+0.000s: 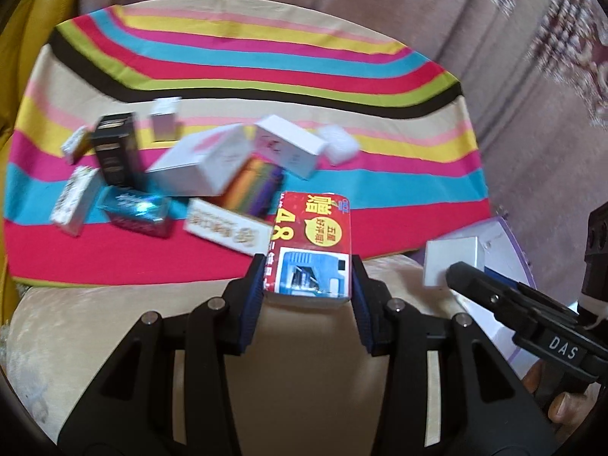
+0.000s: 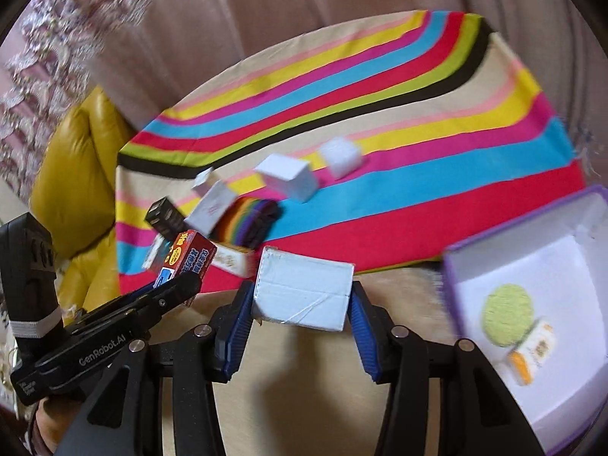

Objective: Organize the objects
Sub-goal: 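Carry both boxes into the purple-rimmed box and open both tools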

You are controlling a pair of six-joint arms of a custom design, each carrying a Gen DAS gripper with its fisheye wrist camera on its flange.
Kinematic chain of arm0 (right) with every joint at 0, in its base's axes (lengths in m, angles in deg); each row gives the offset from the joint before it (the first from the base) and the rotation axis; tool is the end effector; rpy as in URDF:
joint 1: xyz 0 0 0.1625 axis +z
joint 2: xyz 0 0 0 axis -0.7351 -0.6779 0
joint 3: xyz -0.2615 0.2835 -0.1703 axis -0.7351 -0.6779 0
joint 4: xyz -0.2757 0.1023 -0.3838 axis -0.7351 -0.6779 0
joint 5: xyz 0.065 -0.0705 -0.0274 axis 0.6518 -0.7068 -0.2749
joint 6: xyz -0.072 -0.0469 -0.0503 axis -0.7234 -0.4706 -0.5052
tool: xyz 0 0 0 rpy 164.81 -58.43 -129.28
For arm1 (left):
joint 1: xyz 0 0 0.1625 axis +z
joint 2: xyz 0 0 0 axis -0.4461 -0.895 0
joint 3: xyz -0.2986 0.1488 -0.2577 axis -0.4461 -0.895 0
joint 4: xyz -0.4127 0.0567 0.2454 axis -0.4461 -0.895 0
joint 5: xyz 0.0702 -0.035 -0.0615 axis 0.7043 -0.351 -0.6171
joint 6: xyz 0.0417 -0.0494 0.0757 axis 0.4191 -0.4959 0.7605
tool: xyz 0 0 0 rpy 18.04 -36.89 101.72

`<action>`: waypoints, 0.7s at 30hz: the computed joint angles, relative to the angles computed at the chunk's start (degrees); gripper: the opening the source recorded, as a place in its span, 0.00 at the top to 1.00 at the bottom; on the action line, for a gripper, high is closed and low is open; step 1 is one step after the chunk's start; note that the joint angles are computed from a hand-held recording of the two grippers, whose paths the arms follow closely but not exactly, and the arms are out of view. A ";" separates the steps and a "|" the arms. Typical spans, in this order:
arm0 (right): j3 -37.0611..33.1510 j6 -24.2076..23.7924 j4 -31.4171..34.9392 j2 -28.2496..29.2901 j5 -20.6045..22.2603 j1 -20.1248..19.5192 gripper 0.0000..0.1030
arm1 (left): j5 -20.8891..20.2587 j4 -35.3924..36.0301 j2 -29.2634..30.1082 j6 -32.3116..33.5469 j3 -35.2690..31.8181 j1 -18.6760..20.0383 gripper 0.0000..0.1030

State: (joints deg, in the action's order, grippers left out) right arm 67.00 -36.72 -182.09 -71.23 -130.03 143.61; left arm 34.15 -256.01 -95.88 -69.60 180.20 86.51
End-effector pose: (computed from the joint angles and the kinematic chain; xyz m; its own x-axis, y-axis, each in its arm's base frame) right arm 0.1954 -0.6875 0.0561 -0.8329 -0.4696 0.2929 -0.5438 0.7927 -0.2754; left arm -0.1313 -0.6450 0.1452 -0.8585 -0.2566 -0.4440 0.1468 0.7065 -0.6923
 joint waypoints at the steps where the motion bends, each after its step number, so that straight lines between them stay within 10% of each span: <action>1: 0.39 0.33 -0.13 -0.76 0.04 -0.59 0.52 | -0.39 0.36 1.01 0.81 -1.02 -0.18 0.55; 21: 2.22 2.17 -8.90 -6.97 -12.41 -9.36 0.52 | -8.89 13.31 15.38 8.69 -18.92 -1.54 0.55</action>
